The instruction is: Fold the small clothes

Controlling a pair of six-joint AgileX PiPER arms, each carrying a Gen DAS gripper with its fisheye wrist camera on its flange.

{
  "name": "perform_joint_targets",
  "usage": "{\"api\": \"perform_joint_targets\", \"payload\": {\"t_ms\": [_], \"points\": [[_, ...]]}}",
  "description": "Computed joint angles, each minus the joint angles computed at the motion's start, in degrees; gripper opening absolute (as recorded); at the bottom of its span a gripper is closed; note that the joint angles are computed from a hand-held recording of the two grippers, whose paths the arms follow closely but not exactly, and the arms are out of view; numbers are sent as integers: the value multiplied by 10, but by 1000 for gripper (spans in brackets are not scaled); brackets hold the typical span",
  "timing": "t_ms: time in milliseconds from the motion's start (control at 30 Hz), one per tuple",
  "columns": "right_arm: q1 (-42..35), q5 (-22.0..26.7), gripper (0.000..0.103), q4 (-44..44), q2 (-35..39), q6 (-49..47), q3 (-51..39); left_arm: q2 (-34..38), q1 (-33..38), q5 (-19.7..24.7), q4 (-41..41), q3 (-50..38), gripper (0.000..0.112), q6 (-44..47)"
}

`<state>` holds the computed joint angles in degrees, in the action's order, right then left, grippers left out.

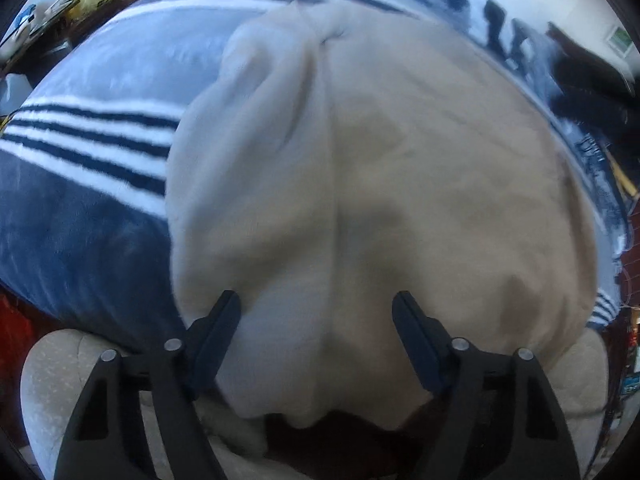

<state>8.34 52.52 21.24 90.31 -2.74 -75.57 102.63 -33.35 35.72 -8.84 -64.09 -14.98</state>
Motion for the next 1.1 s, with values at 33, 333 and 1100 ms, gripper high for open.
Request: {"api": "perform_joint_targets", "payload": {"t_ms": [33, 333, 1100], "points": [[3, 7, 48, 11, 32, -14, -24, 3, 6, 0, -12, 2, 71, 13], [57, 104, 31, 62, 352, -4, -290, -1, 64, -2, -97, 16, 18, 99], [-16, 148, 4, 83, 150, -25, -264, -165, -46, 88, -81, -110, 3, 15]]}}
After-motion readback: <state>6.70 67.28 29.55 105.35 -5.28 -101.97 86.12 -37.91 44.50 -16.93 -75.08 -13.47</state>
